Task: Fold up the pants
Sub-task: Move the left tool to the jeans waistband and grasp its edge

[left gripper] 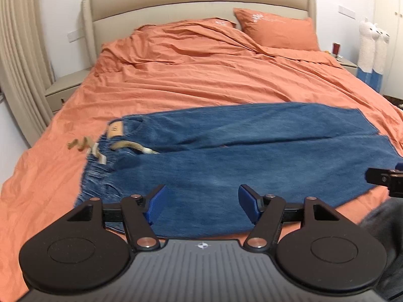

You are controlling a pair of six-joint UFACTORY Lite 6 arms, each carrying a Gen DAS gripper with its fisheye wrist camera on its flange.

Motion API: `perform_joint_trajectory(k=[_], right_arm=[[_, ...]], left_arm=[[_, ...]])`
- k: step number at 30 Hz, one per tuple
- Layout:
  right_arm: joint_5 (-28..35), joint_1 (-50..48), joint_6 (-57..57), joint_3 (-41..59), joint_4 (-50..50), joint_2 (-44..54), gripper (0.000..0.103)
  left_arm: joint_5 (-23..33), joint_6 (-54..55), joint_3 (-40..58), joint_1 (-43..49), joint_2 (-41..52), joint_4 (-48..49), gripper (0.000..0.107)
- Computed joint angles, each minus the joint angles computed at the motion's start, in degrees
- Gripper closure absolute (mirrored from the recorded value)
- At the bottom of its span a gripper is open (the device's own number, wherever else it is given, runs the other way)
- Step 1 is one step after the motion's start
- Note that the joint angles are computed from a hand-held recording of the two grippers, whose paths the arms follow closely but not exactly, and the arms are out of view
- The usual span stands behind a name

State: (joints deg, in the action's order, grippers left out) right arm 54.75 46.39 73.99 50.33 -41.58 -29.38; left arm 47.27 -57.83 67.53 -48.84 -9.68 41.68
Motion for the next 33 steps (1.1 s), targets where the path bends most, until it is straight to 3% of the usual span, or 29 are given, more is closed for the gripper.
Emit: perform_joint_trajectory(k=[4,9,14,15,18,20,22,26,30,33], right_arm=[[-13.5,-7.72,-2.18,-3.76,0.12,0.71,0.021],[-29.18,-14.52,-0.7,-4.76,-7.99,9.33,0.022],[-43.57,-20.3,19.59,0.15,-34.21,24.98,0.023],[-45.09,-20.94,24.94,2.48,-40.21,28.93,0.027],[-48.27,-22.56,40.95,9.5,-58.2,39.44,0.032],[-50.25,-23.77,51.59,14.23,-70.19,45.68,0.037],[-49.72,-24.11,59.92,18.79,-78.61,51.78,0.038],[-49.41,-25.0,53.46,25.7,-71.41,60.01,0.038],[-47.65,-24.89,53.06,28.32,-71.86,64.17,0.038],[-46.88,-24.68,46.01,29.62,-65.3,66.1,0.038]], left_arm=[[-6.5,12.61,-0.97,12.66,-2.32,-8.12,0.038],[-15.79,41.63,1.95,33.47,3.12,-30.01,0.045],[-19.92,69.64,8.44,46.99,15.46,-52.01,0.046],[-19.82,74.12,10.38,48.78,18.6,-55.35,0.046],[-18.08,88.9,18.45,53.83,30.12,-66.9,0.045],[-16.72,93.16,24.33,56.45,37.37,-72.26,0.044],[-11.65,96.54,32.78,59.84,46.05,-78.97,0.042],[-4.05,98.79,45.56,64.35,58.47,-85.26,0.037],[6.01,102.84,55.27,69.16,68.13,-95.64,0.037],[10.18,103.8,57.36,70.76,71.32,-101.26,0.044]])
